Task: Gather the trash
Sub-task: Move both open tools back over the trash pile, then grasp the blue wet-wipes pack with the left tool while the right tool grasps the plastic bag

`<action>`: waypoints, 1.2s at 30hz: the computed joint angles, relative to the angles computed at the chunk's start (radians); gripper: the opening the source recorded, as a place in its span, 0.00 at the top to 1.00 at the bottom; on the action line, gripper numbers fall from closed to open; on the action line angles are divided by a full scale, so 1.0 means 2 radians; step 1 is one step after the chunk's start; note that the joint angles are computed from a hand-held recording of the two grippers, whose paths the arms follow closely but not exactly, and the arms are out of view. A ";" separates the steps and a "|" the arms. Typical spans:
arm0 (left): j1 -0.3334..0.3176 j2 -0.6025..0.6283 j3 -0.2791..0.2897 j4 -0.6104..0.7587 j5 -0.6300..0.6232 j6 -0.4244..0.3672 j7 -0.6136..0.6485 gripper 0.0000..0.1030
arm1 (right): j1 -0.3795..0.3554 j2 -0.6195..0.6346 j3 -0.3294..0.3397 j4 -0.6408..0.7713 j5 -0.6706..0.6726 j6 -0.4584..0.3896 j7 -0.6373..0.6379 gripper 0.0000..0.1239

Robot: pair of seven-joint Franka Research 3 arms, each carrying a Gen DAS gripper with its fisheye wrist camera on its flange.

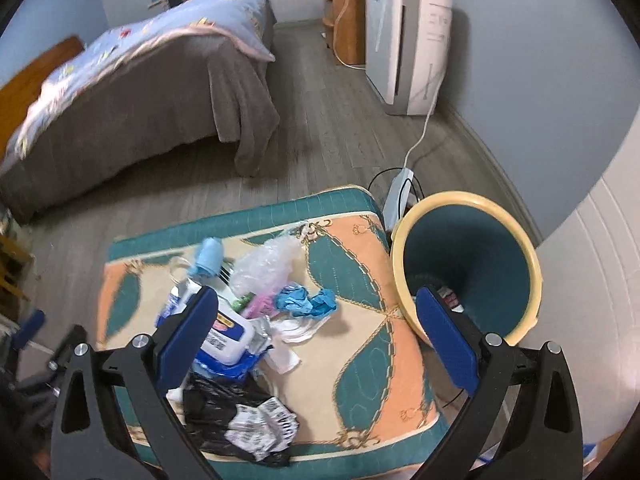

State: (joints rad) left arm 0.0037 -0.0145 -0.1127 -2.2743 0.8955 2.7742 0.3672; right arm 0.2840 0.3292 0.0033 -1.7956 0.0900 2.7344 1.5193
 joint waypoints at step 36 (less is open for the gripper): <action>0.016 0.196 -0.017 0.123 -0.290 0.022 0.295 0.09 | 0.003 0.261 0.014 0.329 0.043 -0.175 -0.039 0.23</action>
